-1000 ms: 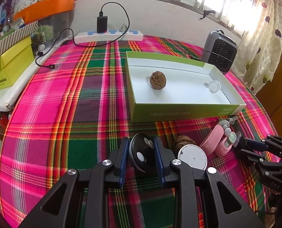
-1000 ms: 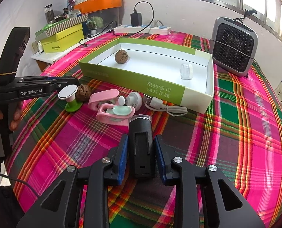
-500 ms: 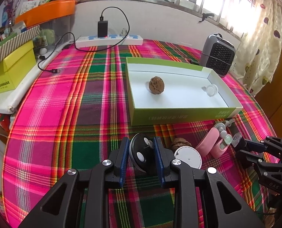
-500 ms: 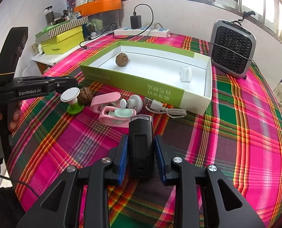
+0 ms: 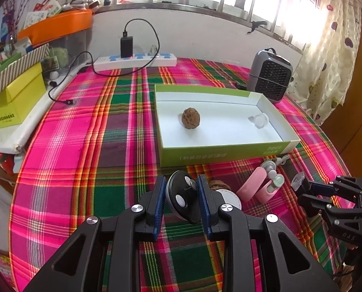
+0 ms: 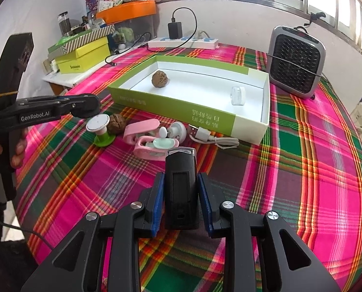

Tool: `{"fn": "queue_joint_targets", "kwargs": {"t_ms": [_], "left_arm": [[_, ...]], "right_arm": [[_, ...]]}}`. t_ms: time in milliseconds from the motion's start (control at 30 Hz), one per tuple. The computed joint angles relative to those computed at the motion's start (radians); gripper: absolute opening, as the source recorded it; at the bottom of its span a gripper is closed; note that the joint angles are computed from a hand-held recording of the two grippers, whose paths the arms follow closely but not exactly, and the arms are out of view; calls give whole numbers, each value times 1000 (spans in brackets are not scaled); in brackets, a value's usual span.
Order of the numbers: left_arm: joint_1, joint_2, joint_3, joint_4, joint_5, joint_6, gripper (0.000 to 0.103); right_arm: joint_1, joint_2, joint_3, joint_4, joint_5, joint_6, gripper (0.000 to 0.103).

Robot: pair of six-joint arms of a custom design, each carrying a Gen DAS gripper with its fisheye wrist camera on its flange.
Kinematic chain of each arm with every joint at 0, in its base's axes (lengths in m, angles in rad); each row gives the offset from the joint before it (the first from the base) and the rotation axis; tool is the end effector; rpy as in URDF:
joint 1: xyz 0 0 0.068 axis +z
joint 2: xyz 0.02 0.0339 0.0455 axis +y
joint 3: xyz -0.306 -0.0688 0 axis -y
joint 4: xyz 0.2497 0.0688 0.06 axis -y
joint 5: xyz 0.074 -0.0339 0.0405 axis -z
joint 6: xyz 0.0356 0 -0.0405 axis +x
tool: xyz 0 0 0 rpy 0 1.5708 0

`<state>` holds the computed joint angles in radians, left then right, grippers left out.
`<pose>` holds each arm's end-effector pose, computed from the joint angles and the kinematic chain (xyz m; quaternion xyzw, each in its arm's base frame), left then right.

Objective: Organize objects
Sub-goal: 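Carry the black disc and black charger over the box with both grippers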

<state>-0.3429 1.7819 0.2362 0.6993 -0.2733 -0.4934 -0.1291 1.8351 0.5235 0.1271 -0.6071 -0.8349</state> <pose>0.2124 -0.0656 0.0835 -0.1178 0.9202 -0.0261 0.3725 0.2613 -0.0134 0.0873 -0.3775 0.8590 0.1750 0.2983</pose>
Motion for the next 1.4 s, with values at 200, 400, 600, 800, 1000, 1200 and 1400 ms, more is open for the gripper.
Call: {"fn": "queue_joint_targets", "kwargs": {"t_ms": [200,400,600,800,1000,1200,1400], "left_arm": [[-11,-19,12,-23,-6,0,24],[-15,-41,33,-57,-9,5,24],[-6,-49,67,-87,-3,18,24],[9,-42,104,-108,8,41,24],[41,-10,148,-114,35,58,24],[76,37,203,-128,65,78,24],[111,88,254,-141,95,106,24]], "right_arm": [[-5,-33,24,-38,1,21,29],[6,-58,43,-58,5,38,29],[25,-66,95,-87,16,76,29],[50,-54,139,-106,25,108,29],[99,-32,212,-126,41,169,29],[164,17,292,-135,75,222,29],[221,98,391,-158,112,269,29]]}}
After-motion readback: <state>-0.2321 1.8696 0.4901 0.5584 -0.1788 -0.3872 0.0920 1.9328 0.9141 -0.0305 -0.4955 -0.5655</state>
